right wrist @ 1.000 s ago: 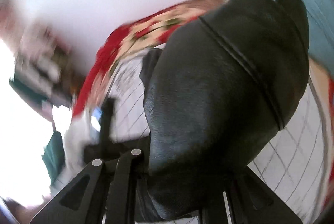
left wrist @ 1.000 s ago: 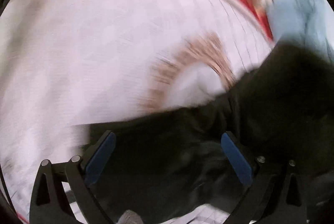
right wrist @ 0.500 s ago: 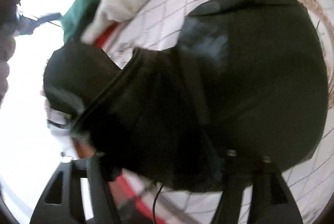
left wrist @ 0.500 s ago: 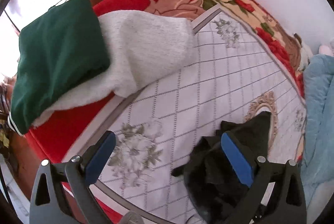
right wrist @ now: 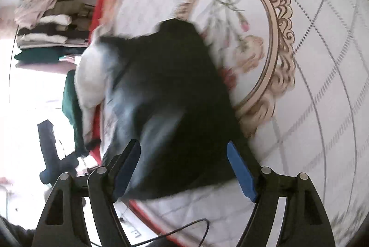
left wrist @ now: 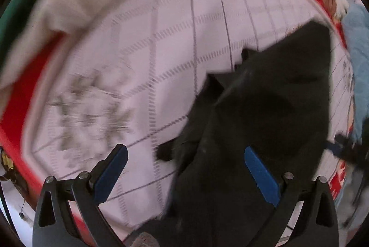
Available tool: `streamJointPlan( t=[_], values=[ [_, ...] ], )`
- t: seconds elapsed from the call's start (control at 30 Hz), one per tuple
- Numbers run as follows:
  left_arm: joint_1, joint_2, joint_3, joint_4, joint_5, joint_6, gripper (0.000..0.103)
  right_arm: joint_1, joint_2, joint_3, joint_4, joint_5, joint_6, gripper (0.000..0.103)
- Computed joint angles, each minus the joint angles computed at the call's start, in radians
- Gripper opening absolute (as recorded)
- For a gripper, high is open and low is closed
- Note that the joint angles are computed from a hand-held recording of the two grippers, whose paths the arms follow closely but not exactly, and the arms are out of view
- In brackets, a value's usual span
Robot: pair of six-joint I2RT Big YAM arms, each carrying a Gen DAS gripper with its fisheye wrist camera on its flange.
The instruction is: Fold large clothes
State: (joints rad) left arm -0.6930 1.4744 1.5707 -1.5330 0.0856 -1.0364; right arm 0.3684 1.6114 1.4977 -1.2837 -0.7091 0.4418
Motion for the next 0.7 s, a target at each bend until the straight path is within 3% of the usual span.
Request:
streamJointPlan(
  t=[0.07,0.17,0.2,0.23,0.3,0.37,0.47,0.53,0.6,0.7],
  values=[
    [0.003,0.018,-0.051,0.059,0.030,0.017,0.103,-0.003,0.100,0.044,0.012,-0.054,-0.044,0.084],
    [0.014,0.022,-0.080,0.091,0.037,0.035,0.103,0.005,0.246,0.151,-0.133,-0.180,-0.200,0.092],
    [0.017,0.017,-0.082,0.093,0.034,0.038,0.103,0.013,0.269,0.180,-0.158,-0.175,-0.242,0.092],
    [0.018,0.015,-0.078,0.085,0.026,0.042,0.103,0.021,0.269,0.187,-0.135,-0.159,-0.257,0.092],
    [0.019,0.013,-0.063,0.052,0.007,0.048,0.103,0.028,0.224,0.132,-0.014,-0.130,-0.165,0.082],
    [0.022,-0.001,-0.047,0.019,0.001,0.022,0.103,0.033,0.176,0.077,0.083,-0.093,-0.013,0.059],
    [0.001,-0.040,0.005,-0.047,-0.059,-0.065,0.103,0.016,0.057,-0.058,0.205,-0.078,0.233,0.049],
    [-0.034,-0.073,0.048,-0.104,-0.110,-0.166,0.103,-0.012,-0.048,-0.180,0.273,-0.085,0.377,0.049],
    [-0.076,-0.107,0.068,-0.138,-0.135,-0.289,0.103,-0.019,-0.133,-0.277,0.314,-0.072,0.461,0.051],
    [-0.115,-0.149,0.032,-0.083,-0.115,-0.405,0.103,-0.042,-0.187,-0.368,0.341,-0.137,0.518,0.068]
  ],
)
